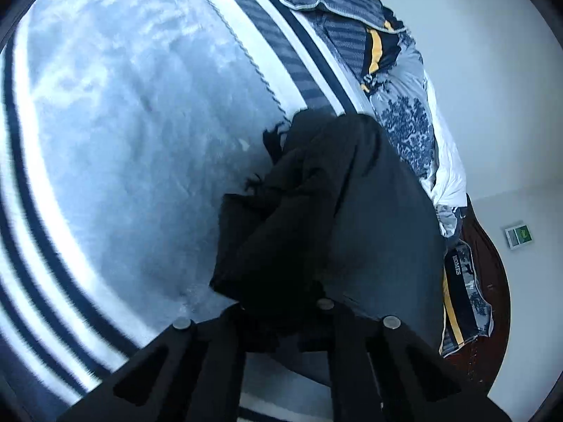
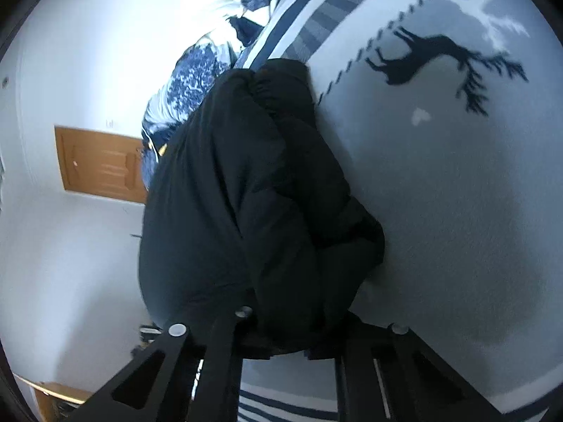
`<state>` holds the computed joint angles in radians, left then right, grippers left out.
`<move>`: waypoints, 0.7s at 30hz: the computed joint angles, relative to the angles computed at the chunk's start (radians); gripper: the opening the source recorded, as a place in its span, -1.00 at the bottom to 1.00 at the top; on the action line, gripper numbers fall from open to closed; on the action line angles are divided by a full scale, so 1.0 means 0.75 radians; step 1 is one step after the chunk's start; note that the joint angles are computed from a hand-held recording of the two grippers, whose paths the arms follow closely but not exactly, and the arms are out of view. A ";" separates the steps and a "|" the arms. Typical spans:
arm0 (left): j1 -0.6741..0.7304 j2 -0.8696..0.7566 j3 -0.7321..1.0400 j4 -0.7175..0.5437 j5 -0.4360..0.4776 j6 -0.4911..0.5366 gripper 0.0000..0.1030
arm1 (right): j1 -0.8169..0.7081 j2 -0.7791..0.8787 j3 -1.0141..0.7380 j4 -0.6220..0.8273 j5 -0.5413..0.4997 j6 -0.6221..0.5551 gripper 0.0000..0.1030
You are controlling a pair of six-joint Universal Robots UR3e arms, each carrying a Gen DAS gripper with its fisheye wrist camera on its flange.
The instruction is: Fold large clothes
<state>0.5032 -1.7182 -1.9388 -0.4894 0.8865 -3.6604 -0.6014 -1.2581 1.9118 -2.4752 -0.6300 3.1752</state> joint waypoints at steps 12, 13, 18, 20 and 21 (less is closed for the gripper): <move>0.338 0.979 -0.427 -0.852 -0.008 0.589 -0.90 | -0.483 -1.033 0.467 1.129 0.049 -0.781 -0.93; 0.327 1.009 -0.424 -0.882 0.034 0.609 -0.87 | -0.489 -1.063 0.465 1.156 0.029 -0.798 -0.89; 0.271 1.194 -0.340 -0.985 0.201 0.637 -0.51 | -0.553 -1.224 0.425 1.214 -0.141 -0.747 -0.75; 0.164 1.183 -0.279 -0.909 0.316 0.568 0.19 | -0.645 -1.419 0.395 1.321 -0.207 -0.822 -0.51; 0.094 1.158 -0.253 -0.839 0.377 0.529 0.35 | -0.665 -1.483 0.375 1.343 -0.223 -0.833 -0.36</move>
<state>0.5735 -0.8493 -2.1288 -1.1186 1.1690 -3.2640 -1.1000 -2.3705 2.1929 -1.4678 -0.7975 2.5507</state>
